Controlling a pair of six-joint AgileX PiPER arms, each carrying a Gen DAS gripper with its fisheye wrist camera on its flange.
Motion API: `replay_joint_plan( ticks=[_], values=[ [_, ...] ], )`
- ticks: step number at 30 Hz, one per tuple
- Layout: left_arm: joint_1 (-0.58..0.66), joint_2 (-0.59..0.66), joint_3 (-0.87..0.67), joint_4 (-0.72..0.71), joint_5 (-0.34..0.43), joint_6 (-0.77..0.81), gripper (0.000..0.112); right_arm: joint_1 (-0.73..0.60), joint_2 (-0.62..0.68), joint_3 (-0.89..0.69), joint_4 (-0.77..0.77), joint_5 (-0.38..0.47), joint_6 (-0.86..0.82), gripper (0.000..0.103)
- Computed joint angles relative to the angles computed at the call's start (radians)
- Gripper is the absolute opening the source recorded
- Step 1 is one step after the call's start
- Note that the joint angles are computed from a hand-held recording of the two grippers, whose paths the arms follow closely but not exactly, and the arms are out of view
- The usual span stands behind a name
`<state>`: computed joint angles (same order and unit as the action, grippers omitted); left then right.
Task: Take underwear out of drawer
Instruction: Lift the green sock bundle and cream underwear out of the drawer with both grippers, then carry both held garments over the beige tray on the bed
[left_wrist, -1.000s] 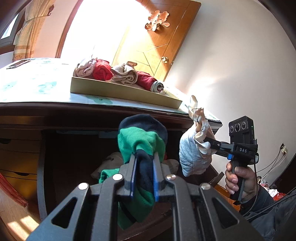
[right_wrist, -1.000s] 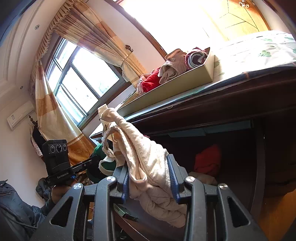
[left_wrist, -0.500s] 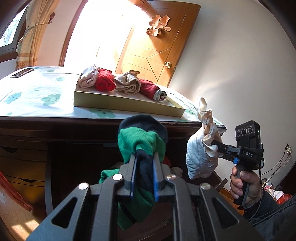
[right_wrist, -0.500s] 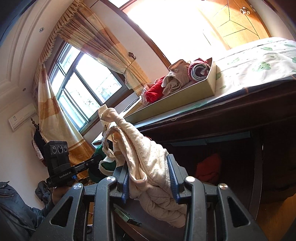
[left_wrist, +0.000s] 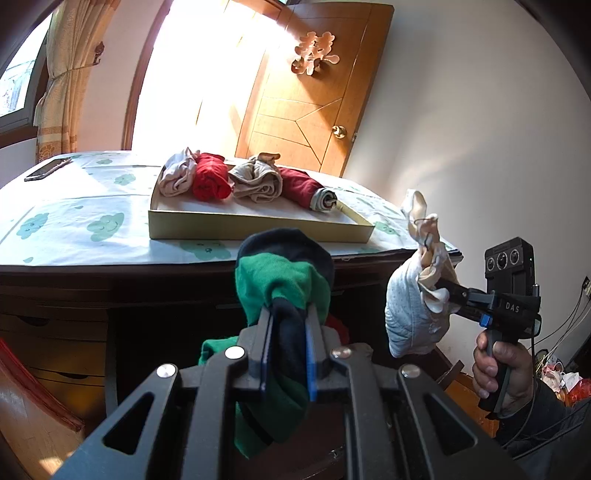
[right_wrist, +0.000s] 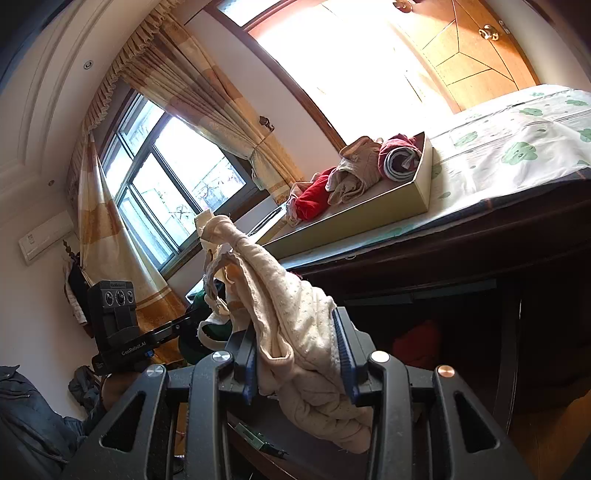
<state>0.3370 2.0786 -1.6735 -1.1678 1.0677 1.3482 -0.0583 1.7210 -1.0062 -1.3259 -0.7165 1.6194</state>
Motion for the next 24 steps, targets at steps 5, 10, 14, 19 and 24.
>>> replay_joint_plan(
  ticks=[5, 10, 14, 19, 24],
  values=[
    [-0.003, -0.018, 0.005, -0.005, -0.008, 0.002, 0.012, -0.005, -0.024, 0.013, 0.01, -0.005, -0.006, 0.038],
    [-0.001, -0.039, 0.015, -0.014, -0.008, 0.009, 0.012, -0.006, -0.046, 0.016, 0.017, -0.005, -0.013, 0.038],
    [-0.005, -0.05, 0.011, -0.018, -0.014, 0.007, 0.012, -0.006, -0.064, 0.016, 0.016, -0.007, -0.01, 0.038],
    [-0.007, -0.06, 0.009, -0.024, -0.019, 0.007, 0.012, -0.001, -0.087, 0.014, 0.016, -0.001, -0.007, 0.038],
    [-0.01, -0.064, 0.002, -0.03, -0.024, 0.006, 0.012, 0.004, -0.106, 0.012, 0.015, 0.007, -0.004, 0.038]
  ],
)
